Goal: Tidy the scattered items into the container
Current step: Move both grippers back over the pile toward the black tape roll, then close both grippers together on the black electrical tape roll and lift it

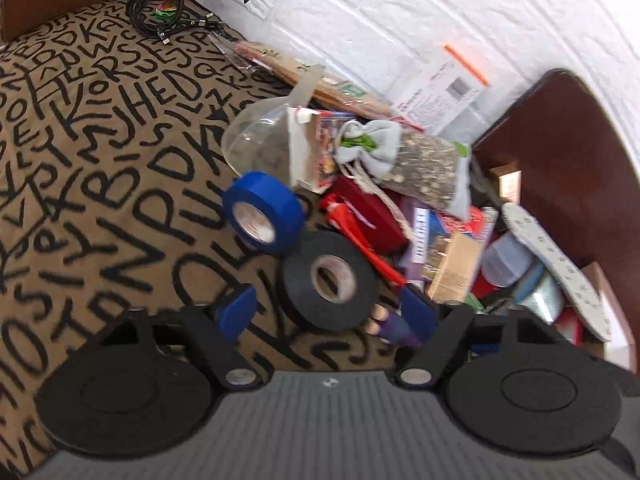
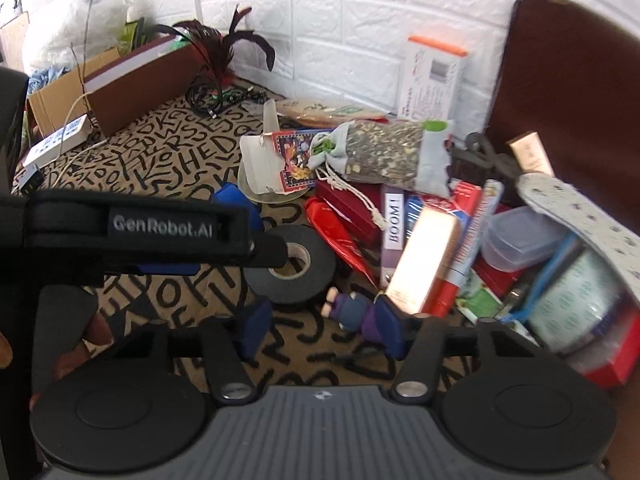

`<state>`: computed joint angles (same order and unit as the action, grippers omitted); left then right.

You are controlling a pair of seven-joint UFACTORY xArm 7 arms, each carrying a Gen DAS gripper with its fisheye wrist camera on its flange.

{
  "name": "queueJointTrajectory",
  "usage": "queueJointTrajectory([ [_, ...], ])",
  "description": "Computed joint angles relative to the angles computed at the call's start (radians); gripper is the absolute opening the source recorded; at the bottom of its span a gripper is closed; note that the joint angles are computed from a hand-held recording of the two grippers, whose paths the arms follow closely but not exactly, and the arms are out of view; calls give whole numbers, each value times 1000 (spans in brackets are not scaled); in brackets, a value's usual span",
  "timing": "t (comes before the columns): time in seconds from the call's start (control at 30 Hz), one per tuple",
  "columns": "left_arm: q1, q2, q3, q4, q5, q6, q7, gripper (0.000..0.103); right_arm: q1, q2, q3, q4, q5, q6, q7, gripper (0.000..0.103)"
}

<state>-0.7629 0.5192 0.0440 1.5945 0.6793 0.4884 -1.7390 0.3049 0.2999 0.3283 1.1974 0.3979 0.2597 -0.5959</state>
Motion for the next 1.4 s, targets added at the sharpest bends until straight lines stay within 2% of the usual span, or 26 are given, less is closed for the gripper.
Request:
queueJointTrajectory([
  [0.1, 25, 11, -9, -5, -23, -26, 34, 64, 33, 58, -24, 66, -48, 20, 51, 41],
  [0.17, 32, 23, -11, 2, -41, -26, 62, 51, 50, 90, -37, 101, -80, 28, 89, 38],
  [0.23, 44, 38, -21, 15, -73, -20, 102, 45, 54, 118, -40, 133, -100, 43, 119, 35],
  [0.33, 53, 66, -27, 40, -121, -13, 158, 43, 58, 152, -45, 172, -121, 65, 165, 34],
  [0.47, 35, 77, -3, 48, -122, -17, 197, 44, 59, 183, -47, 205, -144, 93, 202, 30],
  [0.6, 31, 74, 18, 27, -123, -62, 187, 42, 44, 211, -26, 233, -128, 97, 212, 30],
  [0.77, 49, 35, 9, -37, -155, -114, 220, 37, 66, 260, -45, 301, -145, 151, 272, 29],
  [0.9, 29, 38, 3, -11, -159, -54, 249, 36, 82, 224, -57, 259, -197, 145, 263, 29],
  [1.0, 7, 3, -3, -61, -154, -53, 215, 36, 58, 159, -37, 174, -185, 145, 229, 28],
  [1.13, -12, -72, -35, -171, -139, -75, 165, 33, 22, 54, -14, 36, -132, 148, 160, 28],
  [1.3, 14, -130, -122, -263, -190, -112, 240, 33, -4, -111, -12, -152, -28, 159, 31, 28],
  [1.4, -13, -135, -112, -274, -174, -110, 231, 34, 12, -164, -39, -214, 44, 158, 10, 29],
])
